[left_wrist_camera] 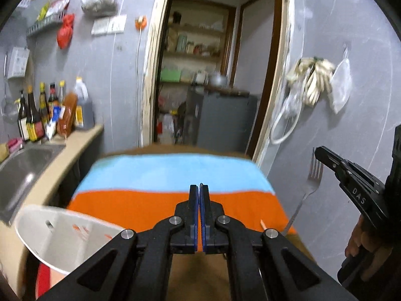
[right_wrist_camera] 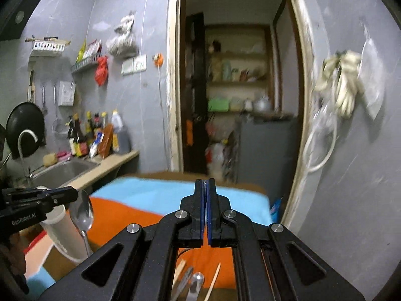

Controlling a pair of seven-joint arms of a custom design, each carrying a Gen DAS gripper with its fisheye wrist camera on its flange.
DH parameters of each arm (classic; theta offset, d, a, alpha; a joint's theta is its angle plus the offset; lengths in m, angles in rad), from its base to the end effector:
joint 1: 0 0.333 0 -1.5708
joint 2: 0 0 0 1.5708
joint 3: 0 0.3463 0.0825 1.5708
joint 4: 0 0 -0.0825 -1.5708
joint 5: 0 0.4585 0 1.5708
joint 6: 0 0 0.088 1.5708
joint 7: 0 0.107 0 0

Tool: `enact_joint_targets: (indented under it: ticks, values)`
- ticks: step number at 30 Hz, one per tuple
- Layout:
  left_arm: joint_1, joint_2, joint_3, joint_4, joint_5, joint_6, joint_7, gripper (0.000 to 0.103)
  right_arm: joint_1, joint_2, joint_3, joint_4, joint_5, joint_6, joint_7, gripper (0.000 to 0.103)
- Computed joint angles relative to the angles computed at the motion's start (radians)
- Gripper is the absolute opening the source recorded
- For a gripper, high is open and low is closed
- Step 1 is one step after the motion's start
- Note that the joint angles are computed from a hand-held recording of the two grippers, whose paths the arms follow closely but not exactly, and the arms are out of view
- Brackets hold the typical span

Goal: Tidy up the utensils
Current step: 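Lift the spoon with the left tool while the right tool lifts the fork toward the caddy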

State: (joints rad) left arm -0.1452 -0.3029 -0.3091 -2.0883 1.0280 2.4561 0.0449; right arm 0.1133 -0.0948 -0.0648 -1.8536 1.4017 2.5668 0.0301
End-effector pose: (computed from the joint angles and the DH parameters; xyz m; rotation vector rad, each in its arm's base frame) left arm 0.5132 -0.2728 0.6327 -1.8156 1.1622 -0.8963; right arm 0.6510 0.0143 0.6575 -1.6685 0.8390 -0.6581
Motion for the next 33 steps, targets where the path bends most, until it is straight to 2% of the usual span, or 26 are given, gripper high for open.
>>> enact_joint_targets:
  ticks: [4, 7, 12, 18, 25, 33]
  values:
    - [0.024, -0.103, 0.024, -0.047, 0.022, 0.066, -0.006, 0.002, 0.034, -0.081, 0.015, -0.021, 0.041, 0.06, -0.017, 0.002]
    - [0.059, -0.178, 0.021, -0.073, 0.029, 0.076, 0.011, 0.002, 0.076, -0.129, 0.018, -0.035, 0.065, 0.087, -0.035, 0.002]
    - [0.118, -0.327, 0.031, -0.144, 0.024, 0.046, 0.093, 0.002, 0.161, -0.189, 0.032, -0.059, 0.116, 0.121, -0.081, 0.002]
    - [0.197, -0.47, 0.024, -0.236, 0.025, -0.039, 0.169, 0.002, 0.242, -0.206, 0.06, -0.094, 0.135, 0.166, -0.136, 0.002]
    - [0.238, -0.512, 0.034, -0.326, 0.032, -0.039, 0.196, 0.002, 0.293, -0.203, 0.088, -0.152, 0.078, 0.231, -0.165, 0.002]
    - [0.246, -0.476, -0.004, -0.374, 0.088, -0.029, 0.188, 0.002, 0.317, -0.194, 0.094, -0.231, 0.027, 0.268, -0.157, 0.002]
